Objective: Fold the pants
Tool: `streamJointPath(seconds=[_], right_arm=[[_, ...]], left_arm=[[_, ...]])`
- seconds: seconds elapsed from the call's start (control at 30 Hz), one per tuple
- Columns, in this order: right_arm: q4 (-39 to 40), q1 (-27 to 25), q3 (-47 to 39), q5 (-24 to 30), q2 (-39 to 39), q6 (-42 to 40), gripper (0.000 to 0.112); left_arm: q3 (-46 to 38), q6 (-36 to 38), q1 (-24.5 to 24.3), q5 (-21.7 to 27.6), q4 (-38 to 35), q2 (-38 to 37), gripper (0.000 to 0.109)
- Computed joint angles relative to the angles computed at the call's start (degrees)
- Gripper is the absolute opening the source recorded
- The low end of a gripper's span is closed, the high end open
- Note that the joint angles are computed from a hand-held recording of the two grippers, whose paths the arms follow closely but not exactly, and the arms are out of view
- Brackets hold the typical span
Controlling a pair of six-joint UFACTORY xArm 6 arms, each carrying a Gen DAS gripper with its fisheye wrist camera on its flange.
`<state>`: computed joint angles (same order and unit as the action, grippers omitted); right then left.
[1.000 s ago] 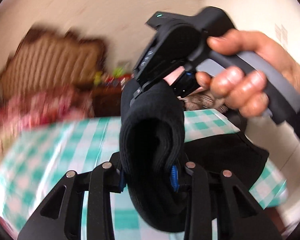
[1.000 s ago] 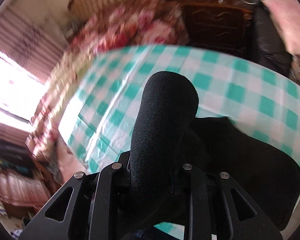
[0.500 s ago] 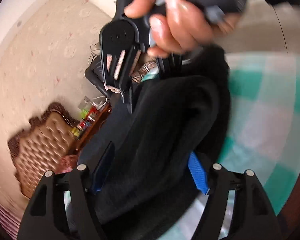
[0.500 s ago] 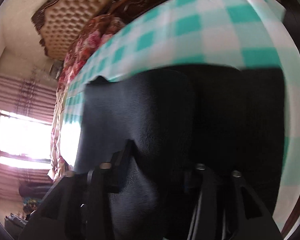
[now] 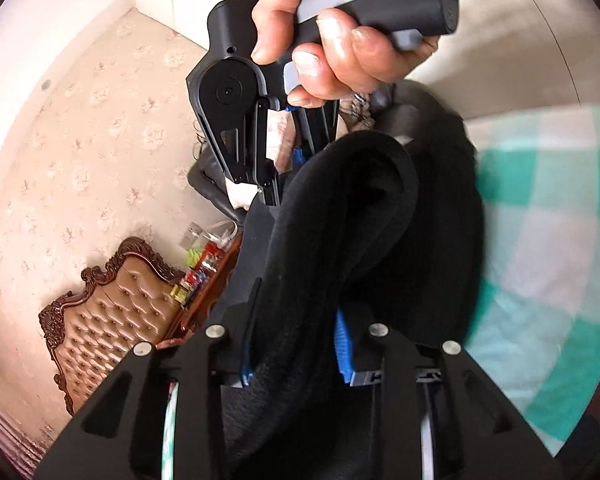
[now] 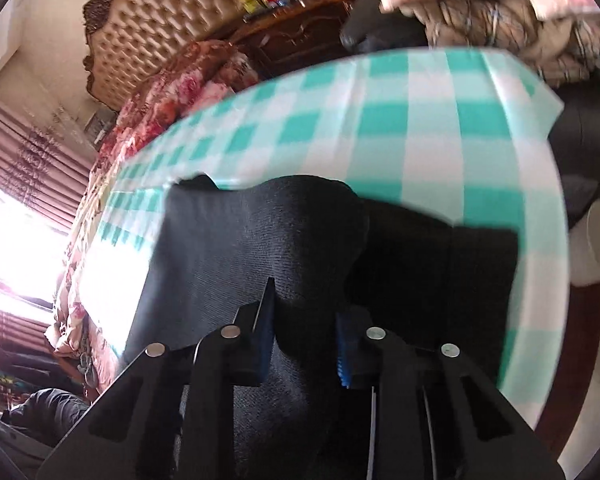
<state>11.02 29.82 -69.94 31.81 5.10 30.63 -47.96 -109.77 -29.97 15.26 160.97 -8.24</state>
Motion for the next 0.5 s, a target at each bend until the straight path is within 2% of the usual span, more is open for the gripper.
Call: streamJointPath(seconds=[0.07,0.23,0.4,0.5], right_arm=[[-3.5,-0.7,-0.9,2.9,-1.5,1.1,0.024],[-9.7,-2.4,-1.1,8.3,-3.8,3.3,0.025],[-14.4,-3.7,4.5,8.3,-5.1,4.7,0.025],[-20.3,-3.9,8.2,4.4,-4.7,8.1,0.027]], left_arm=[[-2.5,0.4,-0.4,-1.4,-0.4,0.2,0.031],[-7.0,6.3,-2.4,-3.2,-7.0,2.6,0.031],[-6.5,12.9,-6.3,0.1,-13.8,6.3,0.031],[-5.7,15.6,-8.6,3.5,-16.4,9.0,0.031]])
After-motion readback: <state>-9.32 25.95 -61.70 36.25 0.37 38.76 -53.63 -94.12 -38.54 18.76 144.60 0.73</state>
